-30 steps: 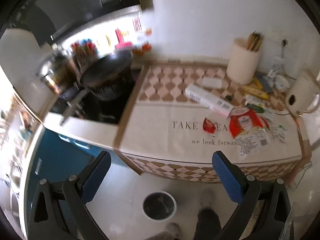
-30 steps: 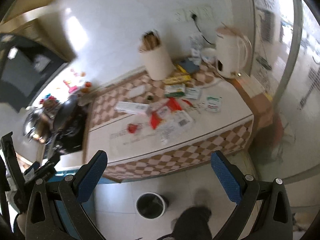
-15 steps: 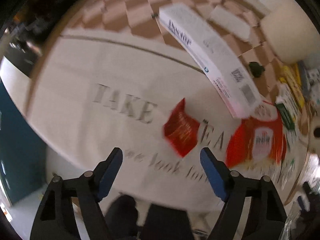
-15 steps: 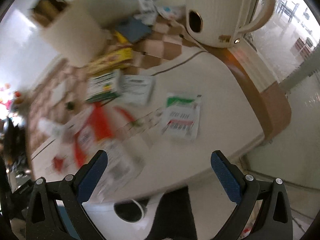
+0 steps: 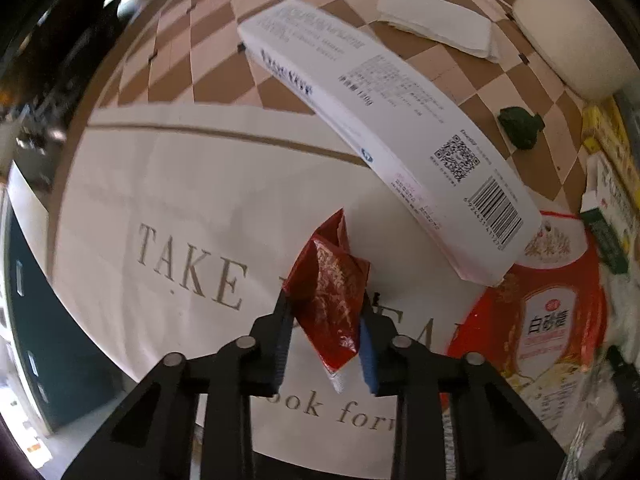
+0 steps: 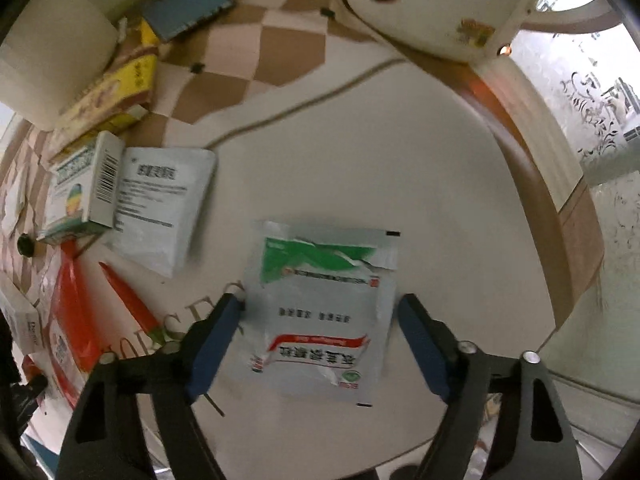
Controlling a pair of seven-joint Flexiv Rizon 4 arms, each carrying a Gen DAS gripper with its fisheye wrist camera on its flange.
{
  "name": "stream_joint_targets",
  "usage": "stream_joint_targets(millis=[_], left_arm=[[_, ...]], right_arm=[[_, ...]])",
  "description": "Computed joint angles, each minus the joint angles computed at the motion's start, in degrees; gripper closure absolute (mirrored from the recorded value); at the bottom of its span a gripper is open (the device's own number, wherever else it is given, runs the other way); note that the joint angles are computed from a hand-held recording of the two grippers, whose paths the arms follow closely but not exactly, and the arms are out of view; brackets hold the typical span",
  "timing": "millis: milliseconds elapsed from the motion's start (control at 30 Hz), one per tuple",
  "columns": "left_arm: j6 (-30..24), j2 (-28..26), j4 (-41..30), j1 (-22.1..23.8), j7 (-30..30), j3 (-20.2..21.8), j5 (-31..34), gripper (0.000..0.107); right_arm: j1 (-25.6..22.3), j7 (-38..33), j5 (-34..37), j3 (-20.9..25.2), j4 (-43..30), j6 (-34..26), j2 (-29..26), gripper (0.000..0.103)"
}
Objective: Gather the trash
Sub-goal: 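Grasp the red wrapper with the left tool while the right tool grasps the white-green sachet, then carry both items to the floor bin and open both tools to drop them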
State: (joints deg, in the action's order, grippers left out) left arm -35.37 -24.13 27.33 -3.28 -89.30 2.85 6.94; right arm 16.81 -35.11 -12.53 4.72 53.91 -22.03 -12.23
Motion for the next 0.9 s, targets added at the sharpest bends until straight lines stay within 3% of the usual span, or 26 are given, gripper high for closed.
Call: stream_joint_targets(millis=[67, 133, 300, 500, 700, 900], left_arm=[[-0.8, -0.4, -2.0, -1.3, 2.1, 0.4, 2.4, 0.084], [-0.8, 0.0, -2.1, -2.0, 3.2, 0.9, 3.8, 0.095], [2.2, 2.9, 2.5, -1.6, 3.6, 1.2, 4.6, 0.098], [2.9, 2.5, -1.1, -1.7, 2.7, 0.5, 5.4, 0.098], [8.1, 5.8, 0.8, -1.2, 2.1, 0.5, 3.8, 0.099], [14.6, 6.8, 0.2, 5.0, 5.4, 0.3, -0.9, 0.099]], right_arm=[[0.7, -0.9, -1.8, 0.4, 1.3, 1.8, 0.4, 0.046], [1.3, -1.6, -2.7, 0.6, 1.7, 2.5, 0.4, 0.063], [1.8, -0.4, -1.1, 0.6, 0.0, 2.1, 0.3, 0.08], [0.1, -0.7, 1.8, 0.3, -0.5, 4.1, 0.8, 0.087], [0.8, -2.7, 0.8, 1.2, -3.6, 4.8, 0.4, 0.089], [7.4, -4.3, -3.5, 0.6, -13.4, 4.8, -3.7, 0.089]])
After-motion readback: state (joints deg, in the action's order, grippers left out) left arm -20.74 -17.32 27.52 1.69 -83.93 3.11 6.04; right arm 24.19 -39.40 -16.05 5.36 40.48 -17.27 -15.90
